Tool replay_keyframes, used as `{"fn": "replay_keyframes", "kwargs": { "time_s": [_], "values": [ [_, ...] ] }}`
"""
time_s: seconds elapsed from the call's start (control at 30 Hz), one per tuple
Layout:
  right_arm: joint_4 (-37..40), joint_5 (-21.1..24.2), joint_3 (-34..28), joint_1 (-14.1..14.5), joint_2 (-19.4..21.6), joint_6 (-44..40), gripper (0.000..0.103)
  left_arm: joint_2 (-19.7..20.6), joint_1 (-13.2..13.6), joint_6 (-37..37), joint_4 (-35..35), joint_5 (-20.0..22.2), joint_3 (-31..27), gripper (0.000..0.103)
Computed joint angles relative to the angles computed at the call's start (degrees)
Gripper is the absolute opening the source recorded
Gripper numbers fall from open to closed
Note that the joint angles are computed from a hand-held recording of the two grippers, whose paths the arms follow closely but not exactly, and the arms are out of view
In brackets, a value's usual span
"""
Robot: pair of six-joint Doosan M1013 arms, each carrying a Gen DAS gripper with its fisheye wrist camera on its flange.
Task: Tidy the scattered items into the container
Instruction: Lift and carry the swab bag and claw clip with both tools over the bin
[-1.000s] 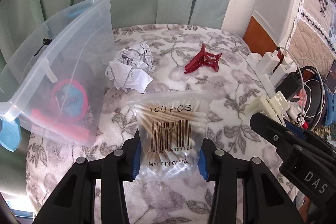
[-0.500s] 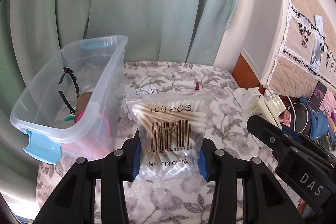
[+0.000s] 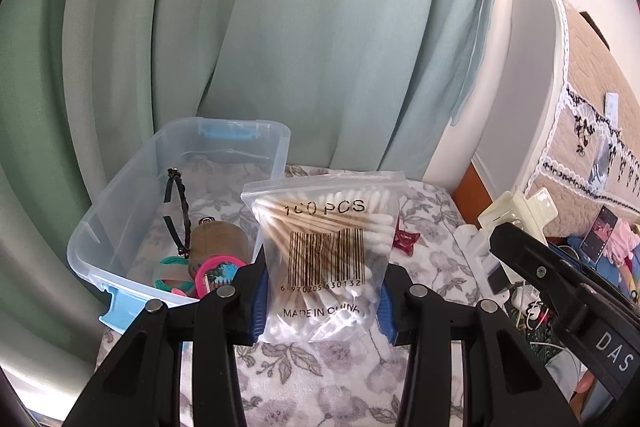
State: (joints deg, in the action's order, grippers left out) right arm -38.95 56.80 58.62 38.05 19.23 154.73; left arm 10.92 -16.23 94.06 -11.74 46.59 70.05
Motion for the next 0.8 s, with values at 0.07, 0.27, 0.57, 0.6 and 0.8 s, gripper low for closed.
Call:
{"fn": "replay_keyframes", "kwargs": {
  "time_s": [0.07,0.27,0.57,0.6,0.8],
  "values": [
    [-0.1,0.0,-1.4,0.2,0.7,-1.1,0.049,0.1,0.7,-0.3,-0.5,-0.2,-0.4,0.045],
    [0.9,-0.2,-5.4,0.5,2.9,-4.6,0.049,0.3,2.4,-1.6,-0.7,-1.2,-1.0,0.045],
    [4.2,0.7,-11.5,0.9,6.8,-11.2,0.049,1.0,4.9,-3.8,-0.5,-1.9,-1.8,0.045],
    [4.7,0.8,-12.2,0.8,7.3,-12.0,0.049,1.1,5.2,-4.0,-0.5,-2.0,-1.9,0.045],
    [7.8,2.0,-16.3,0.7,10.1,-16.9,0.049,2.0,6.7,-5.6,-0.5,-1.7,-2.6,0.045]
  ]
}}
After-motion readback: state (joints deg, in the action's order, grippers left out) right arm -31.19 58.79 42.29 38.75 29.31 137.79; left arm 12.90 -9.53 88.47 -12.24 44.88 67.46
